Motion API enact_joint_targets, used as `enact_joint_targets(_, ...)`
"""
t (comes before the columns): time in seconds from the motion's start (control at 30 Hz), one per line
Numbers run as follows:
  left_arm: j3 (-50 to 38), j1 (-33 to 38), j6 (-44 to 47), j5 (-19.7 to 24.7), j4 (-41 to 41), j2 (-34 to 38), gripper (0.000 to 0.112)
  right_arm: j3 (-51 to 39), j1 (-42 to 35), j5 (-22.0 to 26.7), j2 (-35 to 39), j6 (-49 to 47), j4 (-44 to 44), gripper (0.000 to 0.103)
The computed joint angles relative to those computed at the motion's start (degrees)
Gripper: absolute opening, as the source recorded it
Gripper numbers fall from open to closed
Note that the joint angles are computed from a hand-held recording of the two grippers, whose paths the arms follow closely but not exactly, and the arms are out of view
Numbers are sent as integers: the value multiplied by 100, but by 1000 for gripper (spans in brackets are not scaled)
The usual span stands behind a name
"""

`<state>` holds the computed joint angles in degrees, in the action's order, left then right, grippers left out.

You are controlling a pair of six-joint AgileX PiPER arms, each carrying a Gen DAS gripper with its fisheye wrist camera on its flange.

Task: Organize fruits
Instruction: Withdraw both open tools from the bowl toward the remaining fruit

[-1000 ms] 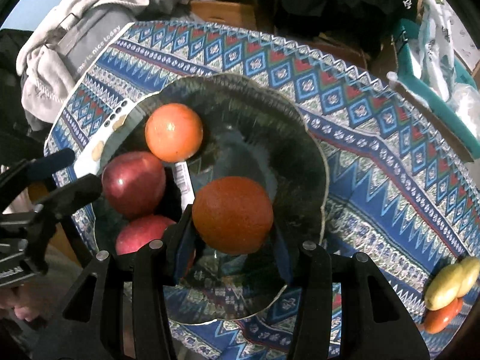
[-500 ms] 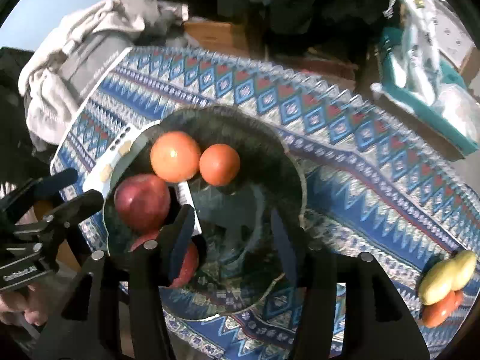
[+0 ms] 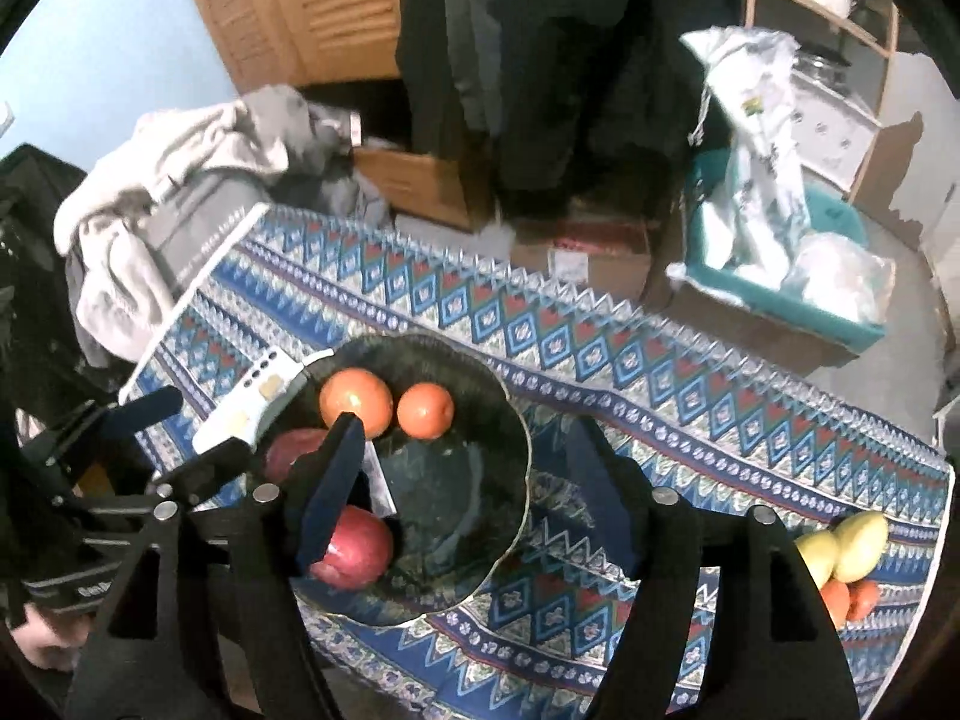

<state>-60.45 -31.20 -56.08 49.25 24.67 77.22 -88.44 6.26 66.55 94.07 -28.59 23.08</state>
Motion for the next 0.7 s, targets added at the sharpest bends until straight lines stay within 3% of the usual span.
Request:
enact_joint_targets(0.1,-190,-270,-210,211,326,7,87,-88,-135,28,-190,-59,85,76)
enact_joint_targets(0.7,-1455,-1236,-330,788,787,315,90,-365,-1248,305,-889,-712,748,81)
